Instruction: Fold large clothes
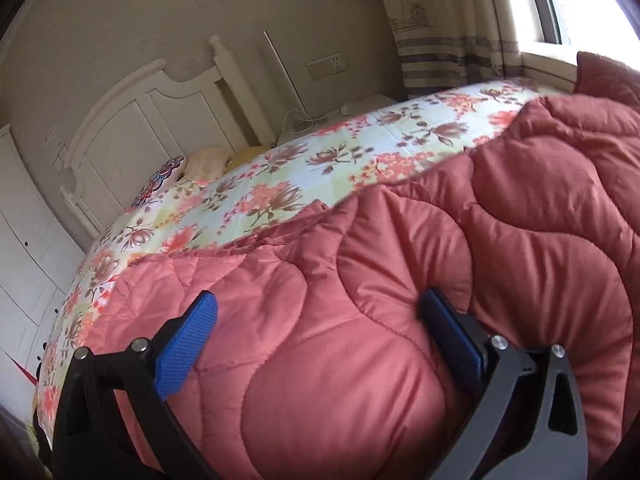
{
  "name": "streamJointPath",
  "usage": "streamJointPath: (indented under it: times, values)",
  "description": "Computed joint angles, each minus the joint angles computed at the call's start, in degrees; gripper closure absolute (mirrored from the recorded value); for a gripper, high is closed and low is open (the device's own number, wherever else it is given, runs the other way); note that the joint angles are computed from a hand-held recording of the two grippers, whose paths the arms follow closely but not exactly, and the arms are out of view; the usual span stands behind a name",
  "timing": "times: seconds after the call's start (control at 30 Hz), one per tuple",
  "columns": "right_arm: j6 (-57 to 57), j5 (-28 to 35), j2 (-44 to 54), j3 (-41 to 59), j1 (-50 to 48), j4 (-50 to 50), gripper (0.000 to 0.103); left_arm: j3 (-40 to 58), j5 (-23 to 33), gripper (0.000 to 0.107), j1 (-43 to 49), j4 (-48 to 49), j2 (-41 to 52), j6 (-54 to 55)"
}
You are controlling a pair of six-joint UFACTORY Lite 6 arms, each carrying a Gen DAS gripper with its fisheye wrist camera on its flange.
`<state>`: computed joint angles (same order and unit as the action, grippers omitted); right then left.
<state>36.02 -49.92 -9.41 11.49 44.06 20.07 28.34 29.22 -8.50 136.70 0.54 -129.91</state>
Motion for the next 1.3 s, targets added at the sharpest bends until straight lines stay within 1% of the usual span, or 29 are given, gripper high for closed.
streamJointPath:
  times: [0.1,0.13,0.17,0.2,0.23,0.3,0.33,0.37,0.43,0.5,0.53,0.57,0.63,0.67,0.7,0.73,0.8,0.83,0.87,0.9,0.93,0.97,1.0,1.03,1.1,1.13,1.17,1.2,1.3]
  values:
    - [-2.12,0.03,0.12,0.64,0.96,1.61,0.067,0.38,-2.96,0.006,2.62,5.36,0.34,-4.46]
    - [-3.18,-0.05,0.04,0.60,1.85,2.92,0.067,0.32,-3.16,0.006,3.17,6.44,0.39,-5.14]
    - [-4.16,0.11,-0.17,0.51,2.72,4.21,0.067,0.24,-3.24,0.006,3.12,6.25,0.32,-4.78]
    - [-4.49,0.75,-0.25,0.84,2.18,3.87,0.067,0.78,-4.82,0.006,3.32,5.34,0.16,-3.09]
    - [-5.61,1.55,-0.62,1.04,2.29,4.52,0.067,2.19,-7.57,0.006,4.05,3.89,0.27,-0.33]
    - [-10.43,3.38,-2.31,1.33,4.24,8.58,0.067,8.25,-17.40,0.006,7.51,-3.46,0.84,10.78]
    - [-12.11,3.62,-2.43,1.54,4.73,9.61,0.067,10.44,-20.34,0.006,8.99,-9.42,0.36,16.78]
    - [-13.59,3.56,-2.47,1.61,5.29,10.58,0.067,11.66,-20.96,0.006,9.60,-13.95,-0.05,20.50]
    - [-15.31,3.15,-2.22,1.61,6.58,12.38,0.067,15.26,-21.09,0.006,10.37,-23.68,-0.06,27.62]
    - [-16.38,3.51,-1.92,2.26,6.71,12.95,0.067,20.47,-20.40,0.006,9.25,-35.28,3.59,37.52]
    - [-17.06,3.26,-1.67,2.34,7.27,13.70,0.067,23.21,-19.09,0.006,7.88,-38.84,6.59,40.85]
    - [-18.19,3.18,-1.50,2.64,7.96,14.79,0.067,26.17,-17.40,0.006,6.00,-40.78,10.56,43.17]
    - [-21.08,2.98,-1.47,3.21,9.73,17.58,0.067,32.81,-11.71,0.006,1.43,-42.92,21.05,45.82]
    - [-22.06,2.76,-1.15,3.34,10.34,18.42,0.067,34.99,-11.23,0.006,0.52,-41.24,25.77,46.53]
    - [-23.50,3.67,-1.38,3.71,10.45,19.14,0.067,36.69,-11.01,0.006,0.41,-41.08,28.08,44.90]
    - [-25.18,3.88,-2.09,3.44,11.09,20.81,0.067,37.28,-12.14,0.006,1.22,-42.84,28.00,45.66]
    - [-25.52,3.95,-2.47,3.28,11.10,20.76,0.067,37.54,-14.05,0.006,2.35,-48.66,27.43,52.19]
    - [-25.81,4.40,-2.67,3.48,10.99,20.72,0.067,36.73,-15.13,0.006,3.16,-49.06,26.43,53.16]
    - [-26.31,5.21,-2.98,3.88,10.54,20.63,0.067,34.86,-15.91,0.006,4.06,-47.55,24.25,51.73]
    - [-25.95,5.77,-3.14,3.83,9.53,19.60,0.067,32.19,-16.70,0.006,4.97,-43.65,21.15,47.90]
    - [-25.38,5.78,-3.04,3.64,9.13,18.90,0.067,29.28,-17.51,0.006,5.57,-37.68,17.91,42.00]
    - [-23.55,6.04,-2.33,3.71,6.78,15.81,0.067,24.43,-17.29,0.006,6.14,-31.77,12.28,36.24]
    - [-23.06,6.55,-2.50,3.73,6.26,15.11,0.067,19.80,-16.66,0.006,6.17,-25.77,7.15,30.85]
    - [-22.56,7.04,-2.62,3.81,5.87,14.73,0.067,16.59,-16.07,0.006,6.05,-19.79,3.87,25.58]
    - [-23.26,8.97,-3.11,5.16,5.14,14.98,0.067,8.37,-14.90,0.006,5.57,-11.83,-4.30,20.74]
    - [-23.62,9.34,-3.23,5.37,5.12,15.29,0.067,4.82,-13.33,0.006,4.45,-10.85,-7.24,21.23]
    - [-24.48,9.99,-3.48,5.86,5.20,16.03,0.067,1.00,-10.07,0.006,3.10,-7.64,-8.84,19.40]
    - [-25.74,10.30,-3.70,6.11,5.95,17.66,0.067,-0.77,-8.12,0.006,2.85,-3.18,-8.56,15.18]
    - [-31.05,11.48,-3.47,8.03,8.00,23.38,0.067,-4.31,-3.67,0.006,3.48,9.47,-5.19,-2.81]
